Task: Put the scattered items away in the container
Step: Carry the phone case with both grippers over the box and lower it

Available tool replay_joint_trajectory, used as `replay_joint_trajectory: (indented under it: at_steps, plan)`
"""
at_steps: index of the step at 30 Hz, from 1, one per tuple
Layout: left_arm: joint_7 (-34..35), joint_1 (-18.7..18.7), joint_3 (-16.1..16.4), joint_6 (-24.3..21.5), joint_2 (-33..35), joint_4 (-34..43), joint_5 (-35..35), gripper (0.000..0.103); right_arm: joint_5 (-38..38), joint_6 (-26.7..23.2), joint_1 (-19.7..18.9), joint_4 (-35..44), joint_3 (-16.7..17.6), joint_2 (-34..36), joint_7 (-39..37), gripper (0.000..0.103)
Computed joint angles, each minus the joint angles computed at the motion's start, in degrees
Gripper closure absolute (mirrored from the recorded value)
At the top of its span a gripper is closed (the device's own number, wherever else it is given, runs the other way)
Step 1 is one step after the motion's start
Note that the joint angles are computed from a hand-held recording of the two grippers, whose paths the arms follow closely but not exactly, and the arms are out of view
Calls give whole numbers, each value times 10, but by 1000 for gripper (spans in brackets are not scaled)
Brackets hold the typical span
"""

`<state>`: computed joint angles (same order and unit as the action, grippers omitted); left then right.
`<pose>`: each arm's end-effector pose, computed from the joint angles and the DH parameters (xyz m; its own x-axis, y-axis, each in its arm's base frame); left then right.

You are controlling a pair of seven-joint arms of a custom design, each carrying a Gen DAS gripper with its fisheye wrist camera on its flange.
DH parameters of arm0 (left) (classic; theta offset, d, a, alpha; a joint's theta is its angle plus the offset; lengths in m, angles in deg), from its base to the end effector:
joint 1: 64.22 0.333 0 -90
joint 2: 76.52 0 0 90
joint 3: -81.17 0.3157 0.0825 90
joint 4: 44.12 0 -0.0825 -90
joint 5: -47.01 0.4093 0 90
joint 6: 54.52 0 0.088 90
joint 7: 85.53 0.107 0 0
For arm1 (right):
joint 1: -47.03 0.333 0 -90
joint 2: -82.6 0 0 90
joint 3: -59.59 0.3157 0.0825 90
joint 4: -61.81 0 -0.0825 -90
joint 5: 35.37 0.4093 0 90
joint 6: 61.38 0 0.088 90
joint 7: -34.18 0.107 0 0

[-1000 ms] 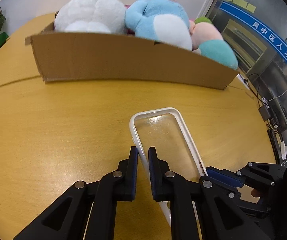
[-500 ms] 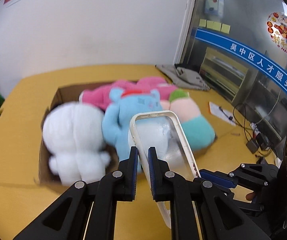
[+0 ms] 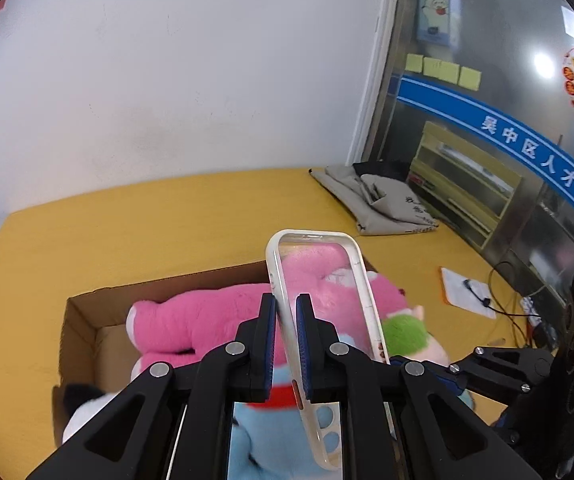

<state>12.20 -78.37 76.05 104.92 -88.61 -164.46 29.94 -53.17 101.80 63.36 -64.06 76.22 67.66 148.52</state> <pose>0.5384 -0.1786 0.6085 -0.3158 -0.9355 0.1583 -0.6293 0.0817 -0.7729 0.4458 0.3246 0.5842 0.4065 -0.9133 0.0265 -0.5392 -0.2632 -0.8000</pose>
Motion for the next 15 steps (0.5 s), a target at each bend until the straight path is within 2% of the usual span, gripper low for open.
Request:
replay_joint_trajectory:
  at_steps: [3, 6, 8, 10, 12, 14, 15]
  plan:
    - [-1, 8, -3, -6, 47, 34, 0, 93, -7, -12, -3, 33, -7, 42, -3, 94]
    - [0, 22, -12, -17, 84, 63, -12, 92, 19, -14, 17, 55, -32, 75, -29, 95]
    - [-32, 35, -25, -46, 114, 91, 17, 93, 22, -27, 25, 75, -41, 97, -33, 97]
    - [-87, 44, -36, -64, 132, 105, 87, 92, 11, -43, 33, 89, -49, 113, -24, 97]
    - [-95, 51, -44, -62, 127, 98, 94, 92, -12, -45, 40, 88, -55, 115, 1, 96]
    - [-76, 55, -46, -62, 110, 86, 55, 87, -9, -40, 45, 79, -62, 107, 6, 94]
    - [-81, 56, -46, -61, 100, 77, 53, 78, -5, -38, 47, 73, -63, 100, 9, 94]
